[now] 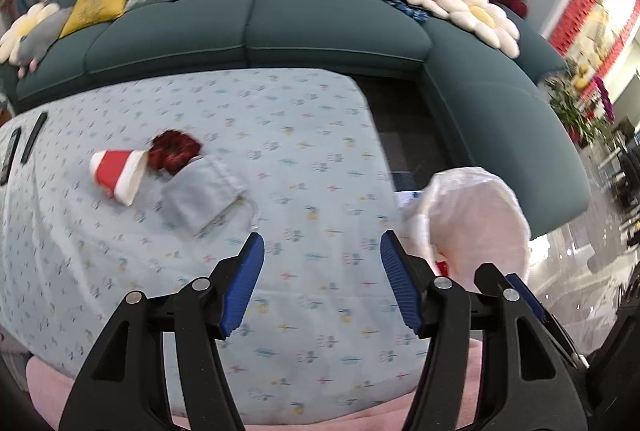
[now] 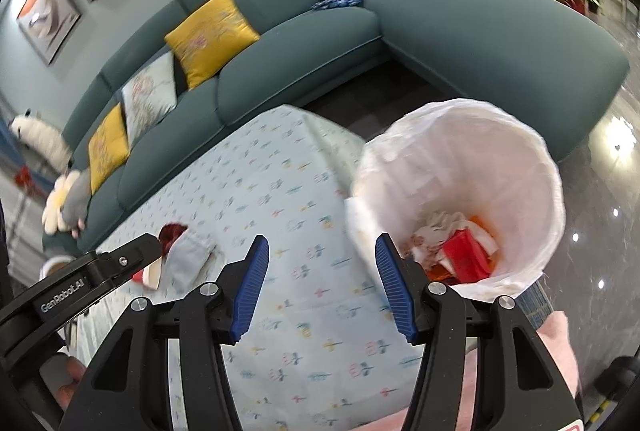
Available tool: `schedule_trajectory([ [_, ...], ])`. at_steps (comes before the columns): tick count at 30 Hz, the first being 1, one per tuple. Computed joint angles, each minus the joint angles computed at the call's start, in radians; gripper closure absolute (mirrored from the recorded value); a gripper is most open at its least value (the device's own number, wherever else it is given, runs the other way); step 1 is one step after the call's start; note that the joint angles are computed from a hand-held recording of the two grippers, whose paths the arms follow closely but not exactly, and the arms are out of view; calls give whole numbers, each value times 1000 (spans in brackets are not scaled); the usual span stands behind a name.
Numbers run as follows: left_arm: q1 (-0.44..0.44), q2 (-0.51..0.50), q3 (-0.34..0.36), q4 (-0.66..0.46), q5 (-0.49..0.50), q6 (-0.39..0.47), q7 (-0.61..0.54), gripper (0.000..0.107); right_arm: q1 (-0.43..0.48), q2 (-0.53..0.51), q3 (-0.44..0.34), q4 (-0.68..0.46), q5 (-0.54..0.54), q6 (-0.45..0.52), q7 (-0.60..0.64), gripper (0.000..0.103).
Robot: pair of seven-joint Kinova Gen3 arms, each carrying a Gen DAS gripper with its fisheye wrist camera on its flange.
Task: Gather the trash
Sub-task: 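Move both open tools back over the table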
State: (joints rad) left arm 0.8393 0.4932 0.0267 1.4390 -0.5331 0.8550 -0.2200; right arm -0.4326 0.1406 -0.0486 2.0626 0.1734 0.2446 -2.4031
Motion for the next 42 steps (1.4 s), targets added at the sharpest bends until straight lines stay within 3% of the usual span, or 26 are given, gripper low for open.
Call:
schedule_trajectory([
  [11,-64,-116,-7,255,-25,-84,149,43,-155,73,-5,-91,99,70,-89,47],
  [23,-193,-205,8,486,-17,-205,245,38,-224,188,-43,-223,66,144,-25,47],
  [31,-300,-224,-4,602,24,-301,214,35,-211,320,-87,-348,-55,181,87,47],
  [42,-429,-184,-47,644,149,-423,21,31,-230,527,-76,-629,-144,307,188,47],
])
